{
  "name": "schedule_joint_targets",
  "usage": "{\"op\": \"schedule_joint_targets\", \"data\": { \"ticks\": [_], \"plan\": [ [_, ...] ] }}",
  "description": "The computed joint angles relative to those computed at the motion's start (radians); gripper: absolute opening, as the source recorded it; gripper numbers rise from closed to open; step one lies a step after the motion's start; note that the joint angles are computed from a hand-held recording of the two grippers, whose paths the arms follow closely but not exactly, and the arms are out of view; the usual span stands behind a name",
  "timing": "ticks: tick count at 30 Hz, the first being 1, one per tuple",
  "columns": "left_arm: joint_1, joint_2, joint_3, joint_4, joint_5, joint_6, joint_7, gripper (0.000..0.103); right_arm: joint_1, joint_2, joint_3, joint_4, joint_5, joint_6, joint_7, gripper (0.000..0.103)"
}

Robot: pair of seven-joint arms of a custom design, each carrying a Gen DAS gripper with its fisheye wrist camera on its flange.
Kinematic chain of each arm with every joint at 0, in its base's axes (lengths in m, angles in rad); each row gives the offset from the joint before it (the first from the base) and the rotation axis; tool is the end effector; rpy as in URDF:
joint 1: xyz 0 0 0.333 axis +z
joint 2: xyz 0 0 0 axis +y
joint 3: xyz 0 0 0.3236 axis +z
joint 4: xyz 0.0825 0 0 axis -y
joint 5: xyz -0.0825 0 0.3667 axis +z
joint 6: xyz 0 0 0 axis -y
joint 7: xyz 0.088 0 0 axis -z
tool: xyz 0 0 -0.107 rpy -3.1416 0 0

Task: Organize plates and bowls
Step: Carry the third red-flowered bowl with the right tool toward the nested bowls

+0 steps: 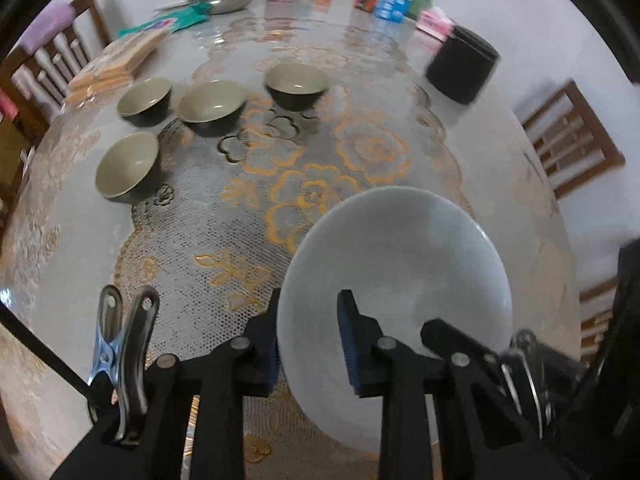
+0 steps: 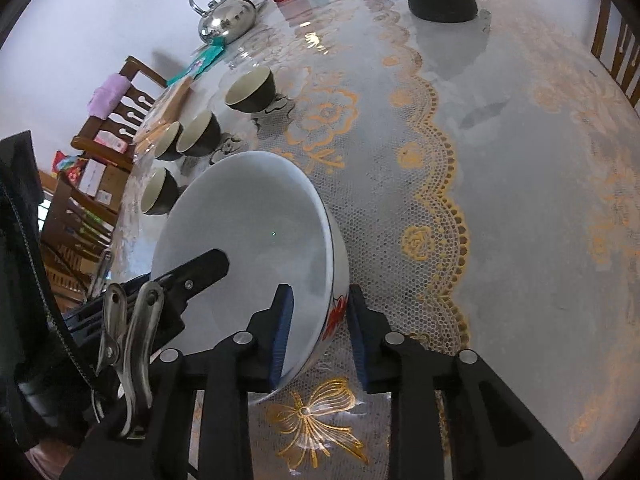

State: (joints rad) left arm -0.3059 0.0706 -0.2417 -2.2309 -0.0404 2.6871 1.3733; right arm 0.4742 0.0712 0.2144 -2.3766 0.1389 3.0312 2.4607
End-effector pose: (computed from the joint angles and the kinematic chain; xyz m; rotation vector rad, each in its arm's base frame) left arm 0.4752 -0.2865 0.4017 -1.7481 2.4041 -0.5589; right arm 0.4204 0.3311 0.3802 -1.4766 2.0883 0.0948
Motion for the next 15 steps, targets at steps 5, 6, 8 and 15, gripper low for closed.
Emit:
{"op": "schedule_joint_targets", "data": {
  "ticks": [5,6,8,15],
  "plan": [
    [0.0,-0.037,-0.013,-0.029,-0.063,-0.02,0.078,0.026,0.02,-0.041,-0.023,-0.019,-0.108,-0.053,0.094,0.024],
    [0.0,-0.047,-0.014,-0.034,-0.072,-0.026,0.088,0.026,0.024,-0.052,-0.028,-0.019,-0.148,-0.069,0.131,0.024],
    [-0.001,-0.067,-0.018,-0.04,-0.11,-0.04,0.123,0.026,0.027,-0.081,-0.033,-0.027,-0.247,-0.098,0.23,0.023],
    [-0.009,-0.156,-0.022,-0.054,-0.216,-0.096,0.205,0.026,0.028,-0.207,-0.024,-0.097,-0.27,-0.108,0.313,0.023]
  ]
}}
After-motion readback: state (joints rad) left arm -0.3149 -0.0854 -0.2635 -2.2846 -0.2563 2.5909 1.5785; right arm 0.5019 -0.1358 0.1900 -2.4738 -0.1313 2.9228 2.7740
